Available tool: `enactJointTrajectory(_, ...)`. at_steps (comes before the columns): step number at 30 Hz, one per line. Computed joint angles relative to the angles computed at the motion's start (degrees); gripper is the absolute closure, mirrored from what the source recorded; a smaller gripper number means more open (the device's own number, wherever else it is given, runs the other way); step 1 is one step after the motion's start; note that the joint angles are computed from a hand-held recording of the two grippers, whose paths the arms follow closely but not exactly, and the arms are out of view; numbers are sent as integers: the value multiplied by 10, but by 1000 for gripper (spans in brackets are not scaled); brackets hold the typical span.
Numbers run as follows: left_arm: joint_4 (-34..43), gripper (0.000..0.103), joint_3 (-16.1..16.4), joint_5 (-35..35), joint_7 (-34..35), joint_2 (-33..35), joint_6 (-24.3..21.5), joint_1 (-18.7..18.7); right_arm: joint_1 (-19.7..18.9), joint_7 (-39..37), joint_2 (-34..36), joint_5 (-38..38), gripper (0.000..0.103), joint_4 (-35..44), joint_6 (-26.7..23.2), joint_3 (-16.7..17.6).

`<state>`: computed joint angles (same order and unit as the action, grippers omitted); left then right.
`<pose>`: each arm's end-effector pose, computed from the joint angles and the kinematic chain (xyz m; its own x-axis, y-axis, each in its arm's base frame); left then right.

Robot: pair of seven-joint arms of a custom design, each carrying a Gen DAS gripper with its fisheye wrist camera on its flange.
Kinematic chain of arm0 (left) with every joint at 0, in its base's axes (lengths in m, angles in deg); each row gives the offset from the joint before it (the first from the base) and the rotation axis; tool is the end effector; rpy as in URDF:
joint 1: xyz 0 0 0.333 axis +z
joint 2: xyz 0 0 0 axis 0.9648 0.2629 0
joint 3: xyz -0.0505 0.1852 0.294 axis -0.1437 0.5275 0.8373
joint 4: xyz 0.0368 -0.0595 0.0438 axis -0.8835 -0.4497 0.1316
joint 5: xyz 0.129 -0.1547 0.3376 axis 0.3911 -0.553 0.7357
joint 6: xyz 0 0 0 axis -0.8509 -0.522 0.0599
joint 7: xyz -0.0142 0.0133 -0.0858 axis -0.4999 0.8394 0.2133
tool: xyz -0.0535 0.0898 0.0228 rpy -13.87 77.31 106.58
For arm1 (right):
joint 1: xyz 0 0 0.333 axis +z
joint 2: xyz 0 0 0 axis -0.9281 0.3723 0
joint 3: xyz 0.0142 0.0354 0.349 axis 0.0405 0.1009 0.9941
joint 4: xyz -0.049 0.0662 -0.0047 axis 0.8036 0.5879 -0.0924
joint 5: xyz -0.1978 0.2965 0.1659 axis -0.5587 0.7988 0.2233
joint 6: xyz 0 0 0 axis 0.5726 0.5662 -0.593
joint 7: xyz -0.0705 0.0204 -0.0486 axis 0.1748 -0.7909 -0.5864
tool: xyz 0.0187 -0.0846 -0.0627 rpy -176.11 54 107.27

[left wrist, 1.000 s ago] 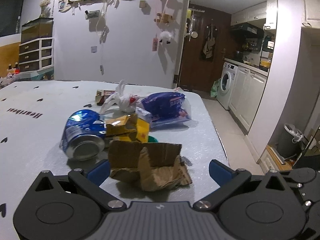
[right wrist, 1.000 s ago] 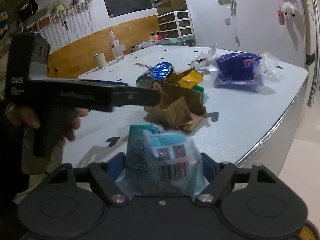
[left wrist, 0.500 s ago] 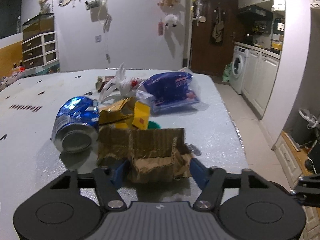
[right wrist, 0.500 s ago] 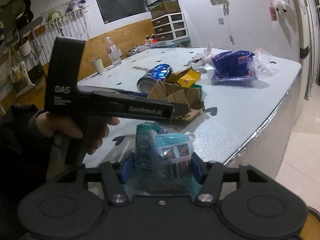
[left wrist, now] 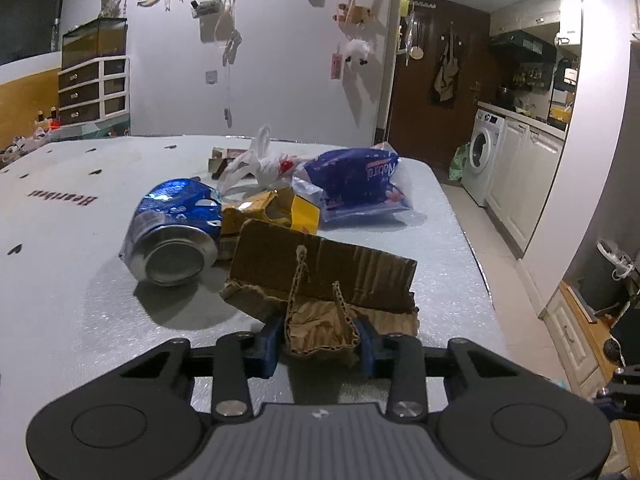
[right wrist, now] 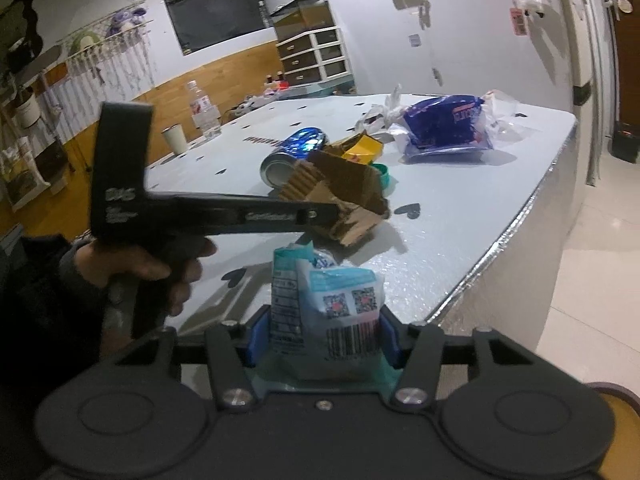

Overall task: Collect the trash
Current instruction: 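Carry the teal bag and cardboard over the wastebasket with both tools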

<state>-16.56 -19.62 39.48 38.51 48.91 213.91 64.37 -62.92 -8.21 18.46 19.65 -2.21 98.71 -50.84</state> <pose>0.6707 -0.2073 0.6008 0.1351 -0.9885 0.0679 -0.5481 -0.1317 -0.8260 0.7268 0.1609 0.5891 0.7315 -0.6146 -0.2954 -0.5571 -0.2887 -0.7787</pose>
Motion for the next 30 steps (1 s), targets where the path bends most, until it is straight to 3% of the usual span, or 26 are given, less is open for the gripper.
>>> enactJointTrajectory(5,-40,64,12,63,-66,-43,0,-10,10,13,-19,-4,48,-26,38,-5)
enactJointTrajectory(11,-82,64,-2,136,-131,-99,-16,-1,15,-3,-49,16,48,-56,104,-4)
enactJointTrajectory(19,-127,64,-34,174,-159,-156,-17,14,28,-29,-98,48,48,-119,215,-7)
enactJointTrajectory(30,-120,63,-58,195,-176,-153,9,7,27,-72,-156,96,48,-194,306,-24)
